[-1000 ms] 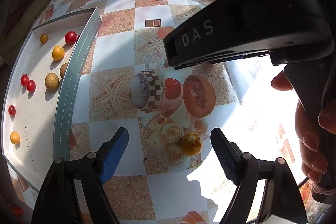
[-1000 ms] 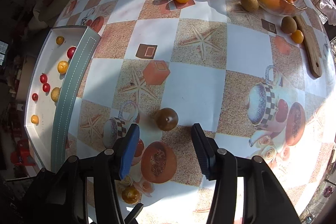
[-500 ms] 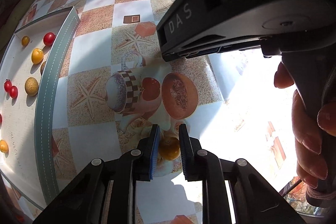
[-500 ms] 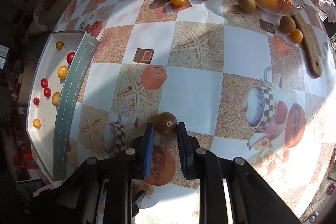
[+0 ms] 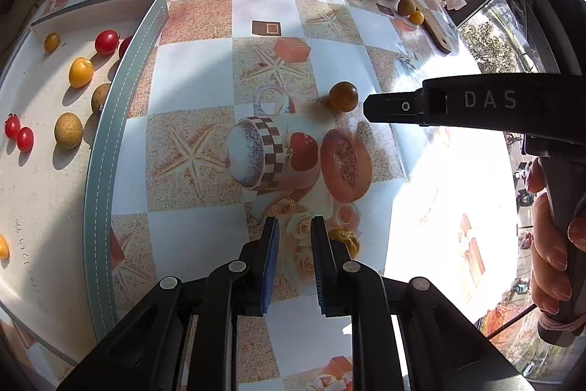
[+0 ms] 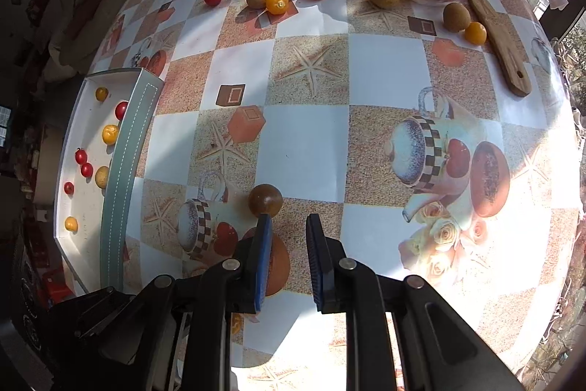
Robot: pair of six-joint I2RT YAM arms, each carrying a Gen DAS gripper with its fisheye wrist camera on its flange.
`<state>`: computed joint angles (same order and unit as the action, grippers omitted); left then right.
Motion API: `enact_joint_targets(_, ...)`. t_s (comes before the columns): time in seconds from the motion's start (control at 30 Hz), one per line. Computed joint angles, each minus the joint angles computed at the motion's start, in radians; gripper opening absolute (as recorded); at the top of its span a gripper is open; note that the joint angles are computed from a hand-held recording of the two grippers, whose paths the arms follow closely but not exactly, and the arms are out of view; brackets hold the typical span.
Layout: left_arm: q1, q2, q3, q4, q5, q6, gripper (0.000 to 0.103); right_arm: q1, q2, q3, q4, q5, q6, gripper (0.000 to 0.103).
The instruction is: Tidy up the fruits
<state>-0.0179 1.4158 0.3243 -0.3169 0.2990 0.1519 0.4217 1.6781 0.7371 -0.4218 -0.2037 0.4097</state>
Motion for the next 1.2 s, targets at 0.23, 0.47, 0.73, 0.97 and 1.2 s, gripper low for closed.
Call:
enact_joint_targets(0.23,-0.081,-0.064,-0.015,-0.024,-0.047,-0.043,0.02,-0.02,-0.038,-0.025,0.004,-0.007,-0.01,0.043)
enact_joint_targets(0.47,-0.137,-0.068,-0.02,-0.007,-0.074,-0.117,0.021,0.005,0.014,0.02,0.002,0.002,-0.079,0.05)
enact_joint_targets(0.73,-0.195,-0.165,-0.066,0.019,-0.107,-0.196,0.082,0.027,0.109,0.068,0.014,-0.024,-0.159,0.046)
enact_joint_targets(0.97,-0.311,-0.138,-0.061,0.041,-0.14,-0.255,0.082,0.03,0.131,0.087,0.009,-0.021,-0.189,0.039)
enact_joint_targets(1.2,-0.429,-0.208,-0.066,-0.013,-0.151,-0.313,0.082,0.04,0.141,0.093,0.024,0.004,-0.208,0.023)
